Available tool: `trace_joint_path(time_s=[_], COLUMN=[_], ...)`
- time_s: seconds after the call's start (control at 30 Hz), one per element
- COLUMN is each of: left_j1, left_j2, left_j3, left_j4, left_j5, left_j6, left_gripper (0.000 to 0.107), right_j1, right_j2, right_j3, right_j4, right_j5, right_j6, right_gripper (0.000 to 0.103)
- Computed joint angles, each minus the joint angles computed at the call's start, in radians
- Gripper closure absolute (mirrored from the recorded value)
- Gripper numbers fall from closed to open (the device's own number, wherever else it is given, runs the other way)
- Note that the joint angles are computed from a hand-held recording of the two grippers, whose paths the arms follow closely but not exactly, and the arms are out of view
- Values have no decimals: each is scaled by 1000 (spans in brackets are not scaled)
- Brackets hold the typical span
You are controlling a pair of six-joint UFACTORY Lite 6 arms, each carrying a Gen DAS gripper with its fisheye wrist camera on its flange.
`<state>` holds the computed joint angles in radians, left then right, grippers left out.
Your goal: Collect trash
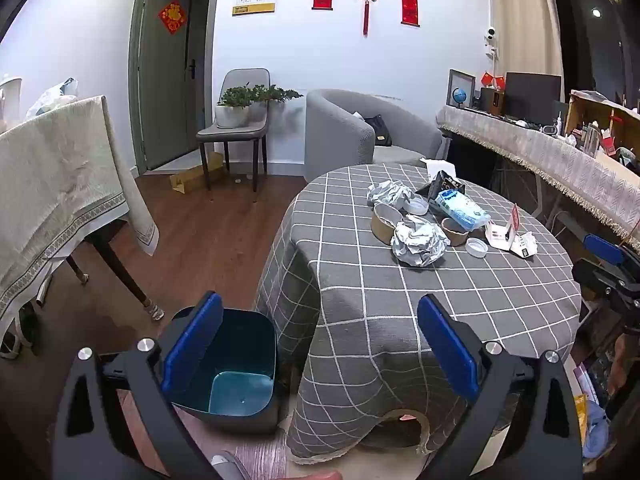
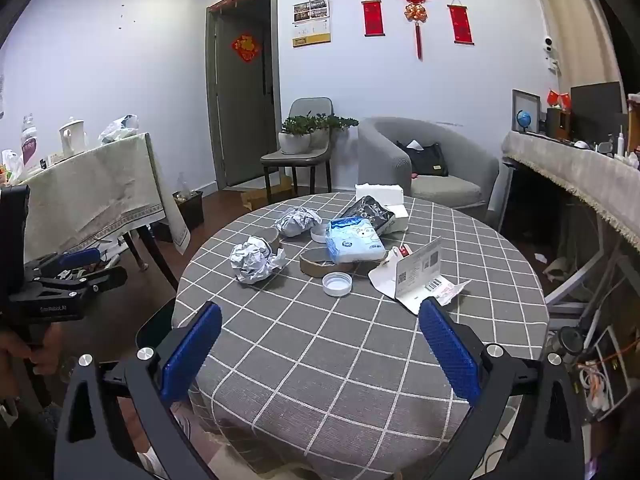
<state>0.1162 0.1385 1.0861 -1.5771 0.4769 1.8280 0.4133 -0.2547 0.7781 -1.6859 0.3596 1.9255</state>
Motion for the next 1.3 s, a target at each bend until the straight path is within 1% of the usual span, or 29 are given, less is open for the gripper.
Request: trace_joint_path(time_s=[0.53, 0.57, 0.73, 0.8, 0.9, 1.3], left_j1=[-1, 0, -11, -21, -25, -20], left_j2=[7, 1, 0, -3, -16, -10], left_j3=[8, 2, 3, 6, 7, -8], left_j4=[13, 9, 6, 17, 48, 3], left_j5=[-2, 0, -11, -18, -20, -14], left_j6=[-10, -9, -7, -24, -61, -8], left_gripper=[7, 7, 7, 7, 7, 7], right_j1=[5, 11, 15, 3, 4, 7], right_j2=[15, 5, 0, 15, 14, 13], right_j3=[9, 10, 11, 13, 10, 10], right_j4=[-23, 9, 35, -14, -19, -18], right_j5=[-1, 4, 7, -4, -3, 3], right_j6=[27, -5, -28, 18, 24, 25], right_gripper=[3, 3, 3, 3, 3, 3])
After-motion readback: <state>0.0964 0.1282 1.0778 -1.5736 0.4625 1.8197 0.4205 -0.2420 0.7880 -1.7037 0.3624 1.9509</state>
